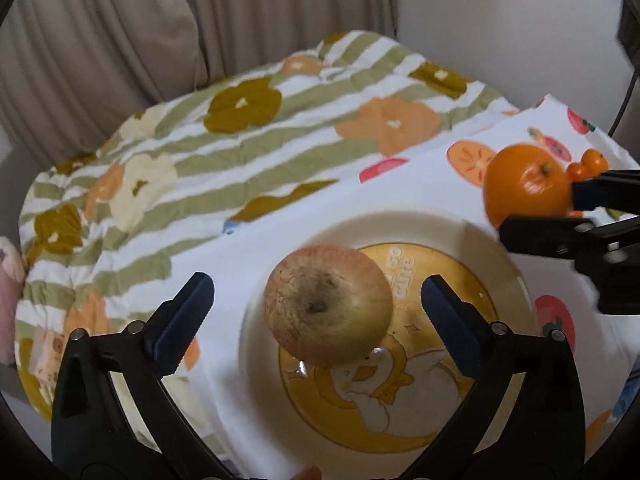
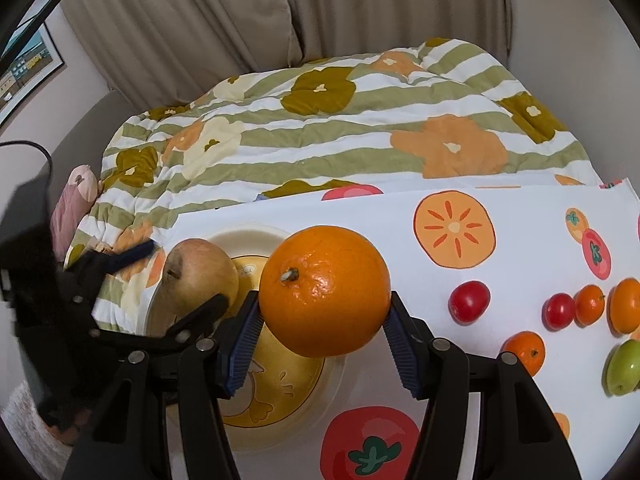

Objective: Organize fruits
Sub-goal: 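Carry the apple and orange to the cream bowl with both tools, then release the apple and orange into the bowl, opening both tools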

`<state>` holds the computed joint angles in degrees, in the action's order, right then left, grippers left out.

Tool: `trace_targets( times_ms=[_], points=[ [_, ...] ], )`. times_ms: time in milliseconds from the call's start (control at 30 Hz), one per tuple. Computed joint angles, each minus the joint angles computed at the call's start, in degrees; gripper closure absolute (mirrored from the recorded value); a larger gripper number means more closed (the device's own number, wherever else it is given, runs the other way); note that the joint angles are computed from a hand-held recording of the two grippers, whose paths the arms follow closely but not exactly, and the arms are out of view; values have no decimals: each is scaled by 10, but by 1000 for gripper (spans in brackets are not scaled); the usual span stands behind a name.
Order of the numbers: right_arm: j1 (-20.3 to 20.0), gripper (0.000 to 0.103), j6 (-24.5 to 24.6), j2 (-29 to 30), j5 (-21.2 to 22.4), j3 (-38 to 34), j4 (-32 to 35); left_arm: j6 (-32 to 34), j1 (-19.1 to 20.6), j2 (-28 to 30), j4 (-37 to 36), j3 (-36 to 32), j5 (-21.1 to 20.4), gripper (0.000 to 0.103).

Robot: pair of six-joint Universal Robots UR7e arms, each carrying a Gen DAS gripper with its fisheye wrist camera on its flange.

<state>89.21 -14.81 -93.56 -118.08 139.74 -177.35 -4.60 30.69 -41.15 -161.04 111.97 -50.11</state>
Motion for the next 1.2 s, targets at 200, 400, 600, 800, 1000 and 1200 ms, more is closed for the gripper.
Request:
trace_targets(
  times_ms=[200,400,600,800,1000,1200],
  points=[
    [-4,47,-52,10,13,-2,19,-24,-5,-28,32,14,3,0],
    [-10,47,-111,40,23,-6,16,-55,-8,-48,65,32,9,0],
    [-12,47,-164,75,31,-19,12,-85,-5,-62,82,49,9,0],
    [0,47,-197,111,5,-27,-18,-114,-1,-65,88,55,10,0],
    [7,47,-209,126,-28,-36,-11,-123,-3,-68,89,58,15,0],
    [14,0,-245,117,-15,-15,-70,-141,-5,-73,97,61,19,0]
  ],
)
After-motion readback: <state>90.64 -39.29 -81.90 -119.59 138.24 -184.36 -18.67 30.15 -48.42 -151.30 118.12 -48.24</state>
